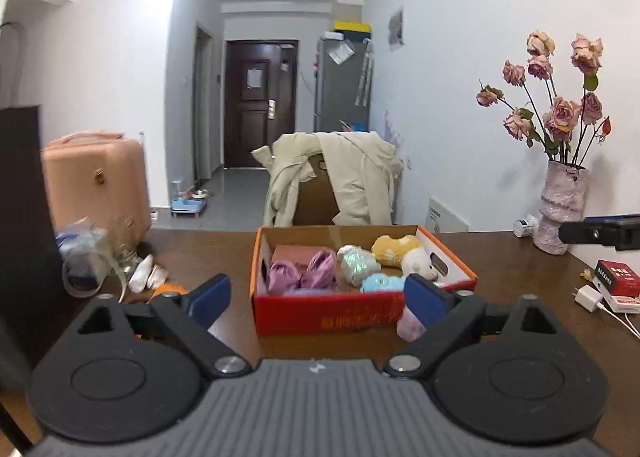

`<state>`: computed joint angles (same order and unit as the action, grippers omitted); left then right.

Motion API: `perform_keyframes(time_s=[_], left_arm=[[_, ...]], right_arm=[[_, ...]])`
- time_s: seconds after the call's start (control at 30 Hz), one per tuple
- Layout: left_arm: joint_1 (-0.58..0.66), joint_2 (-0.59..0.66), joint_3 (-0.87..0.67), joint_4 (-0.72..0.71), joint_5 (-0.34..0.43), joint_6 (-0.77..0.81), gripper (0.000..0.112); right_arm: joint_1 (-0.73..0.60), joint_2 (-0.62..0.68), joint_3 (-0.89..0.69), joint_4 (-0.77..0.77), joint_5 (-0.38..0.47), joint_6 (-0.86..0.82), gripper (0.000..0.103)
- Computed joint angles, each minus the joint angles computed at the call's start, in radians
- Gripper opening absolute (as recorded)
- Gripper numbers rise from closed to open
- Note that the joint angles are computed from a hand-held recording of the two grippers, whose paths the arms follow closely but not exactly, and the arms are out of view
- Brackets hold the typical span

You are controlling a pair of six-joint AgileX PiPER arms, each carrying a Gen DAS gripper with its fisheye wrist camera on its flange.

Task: Organize soft objects
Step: 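Move the left gripper down to the blue tissue pack on the table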

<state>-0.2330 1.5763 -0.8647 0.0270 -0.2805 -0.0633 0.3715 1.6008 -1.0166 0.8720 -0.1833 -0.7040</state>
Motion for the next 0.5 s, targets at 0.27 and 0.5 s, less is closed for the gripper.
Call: perform_keyframes(time_s=[0.27, 0.5], left_arm=[[-0.135, -0.111, 0.436, -0.355, -0.35, 0.112, 0.102], [-0.338, -0.098, 0.617, -0.563, -0.56, 0.206, 0.103]], right_arm=[[0.208, -0.139, 0.388, -0.205, -0.311, 0.227, 0.092], [0.356, -0.165, 0.57, -0.115, -0.443, 0.252, 0.093]])
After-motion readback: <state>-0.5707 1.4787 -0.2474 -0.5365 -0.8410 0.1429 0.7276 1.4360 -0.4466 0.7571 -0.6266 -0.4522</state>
